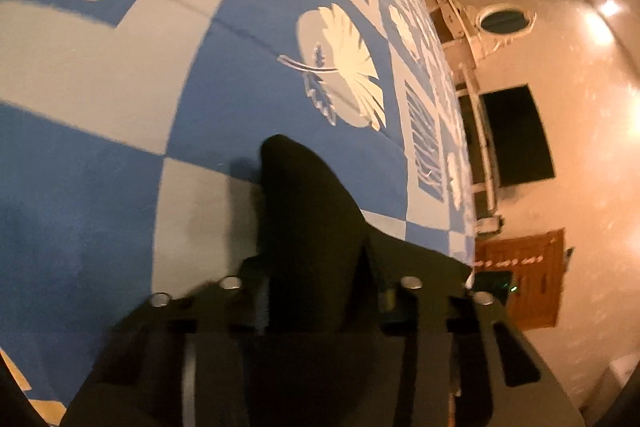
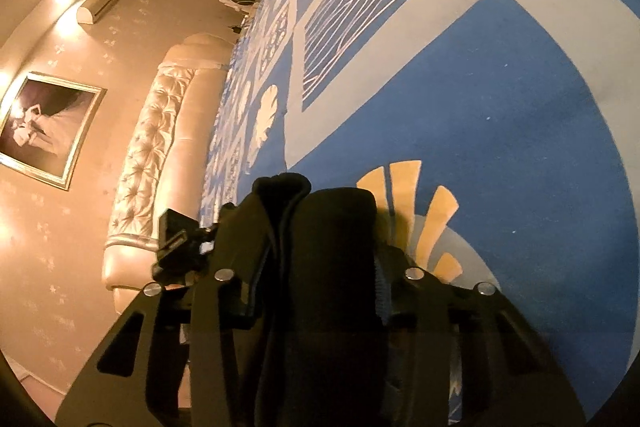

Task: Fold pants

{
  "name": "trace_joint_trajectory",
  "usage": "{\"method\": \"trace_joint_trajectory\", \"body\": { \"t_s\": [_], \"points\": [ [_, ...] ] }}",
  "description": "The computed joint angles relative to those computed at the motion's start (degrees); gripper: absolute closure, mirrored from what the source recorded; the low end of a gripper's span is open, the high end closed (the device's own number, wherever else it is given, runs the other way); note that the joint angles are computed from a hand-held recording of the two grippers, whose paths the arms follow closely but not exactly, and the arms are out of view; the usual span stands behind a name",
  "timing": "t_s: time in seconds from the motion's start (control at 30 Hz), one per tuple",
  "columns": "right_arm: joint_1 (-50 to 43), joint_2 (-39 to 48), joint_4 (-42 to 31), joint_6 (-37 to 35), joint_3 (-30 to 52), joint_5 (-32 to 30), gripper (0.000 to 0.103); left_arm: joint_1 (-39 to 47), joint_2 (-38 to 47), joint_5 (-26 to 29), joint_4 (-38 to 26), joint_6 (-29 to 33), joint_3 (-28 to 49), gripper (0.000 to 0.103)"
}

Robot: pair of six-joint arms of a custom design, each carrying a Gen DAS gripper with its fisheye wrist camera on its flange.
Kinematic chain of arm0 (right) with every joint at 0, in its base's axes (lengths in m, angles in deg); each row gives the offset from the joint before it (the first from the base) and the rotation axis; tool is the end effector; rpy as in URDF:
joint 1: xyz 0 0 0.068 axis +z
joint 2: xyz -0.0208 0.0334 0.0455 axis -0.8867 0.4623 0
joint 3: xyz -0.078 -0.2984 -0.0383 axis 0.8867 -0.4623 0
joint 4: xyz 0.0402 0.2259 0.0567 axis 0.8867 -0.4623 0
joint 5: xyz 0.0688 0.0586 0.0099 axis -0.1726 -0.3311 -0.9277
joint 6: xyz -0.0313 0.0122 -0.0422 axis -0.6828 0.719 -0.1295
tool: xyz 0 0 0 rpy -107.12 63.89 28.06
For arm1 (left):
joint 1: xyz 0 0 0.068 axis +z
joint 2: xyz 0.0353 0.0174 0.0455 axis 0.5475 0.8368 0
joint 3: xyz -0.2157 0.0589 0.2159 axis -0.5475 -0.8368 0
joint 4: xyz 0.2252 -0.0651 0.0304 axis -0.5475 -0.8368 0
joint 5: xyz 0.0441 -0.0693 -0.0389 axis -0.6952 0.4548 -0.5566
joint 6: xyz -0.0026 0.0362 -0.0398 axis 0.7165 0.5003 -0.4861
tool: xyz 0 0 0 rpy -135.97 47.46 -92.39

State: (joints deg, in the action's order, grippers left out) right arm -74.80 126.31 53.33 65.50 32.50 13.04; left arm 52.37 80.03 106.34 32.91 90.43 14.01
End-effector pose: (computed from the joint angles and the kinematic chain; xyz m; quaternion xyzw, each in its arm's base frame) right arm 0.2530 -0.0249 0.0733 0.1273 0.8528 0.4734 0.1798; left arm 0.3076 0.0773 0.0722 -0.0889 0.8938 -0.4264 0.1067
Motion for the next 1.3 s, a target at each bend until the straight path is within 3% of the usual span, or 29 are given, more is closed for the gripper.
{"method": "trace_joint_trajectory", "body": {
  "t_s": [0.17, 0.3, 0.63, 0.97, 1.07, 1.2, 1.3],
  "points": [
    [0.4, 0.1, 3.7, 2.6, -1.3, -0.3, 0.067, 1.0, -0.8, 1.7, 2.8, -1.2, -2.0, 0.078],
    [2.5, -0.3, 7.9, 6.4, -2.2, 0.8, 0.068, 2.1, -1.5, 2.0, -0.5, 0.0, -0.6, 0.079],
    [15.7, 7.6, 25.7, 24.7, 2.8, 5.0, 0.068, 8.4, -0.5, -0.4, -8.3, 3.4, 8.1, 0.079],
    [22.6, 12.0, 27.0, 30.5, 10.5, 7.7, 0.069, 13.8, 4.5, -0.8, -13.4, 5.7, 15.8, 0.079],
    [22.0, 11.8, 27.2, 30.3, 9.9, 6.7, 0.067, 14.3, 5.5, 1.5, -11.5, 7.4, 14.7, 0.069],
    [21.1, 12.4, 32.9, 34.2, 7.8, 5.7, 0.047, 16.6, 5.2, 5.3, -9.8, 8.8, 12.1, 0.057],
    [19.6, 11.2, 34.7, 34.0, 4.7, 4.7, 0.038, 20.7, 5.3, 8.4, -16.2, 14.7, 12.0, 0.042]
  ]
}}
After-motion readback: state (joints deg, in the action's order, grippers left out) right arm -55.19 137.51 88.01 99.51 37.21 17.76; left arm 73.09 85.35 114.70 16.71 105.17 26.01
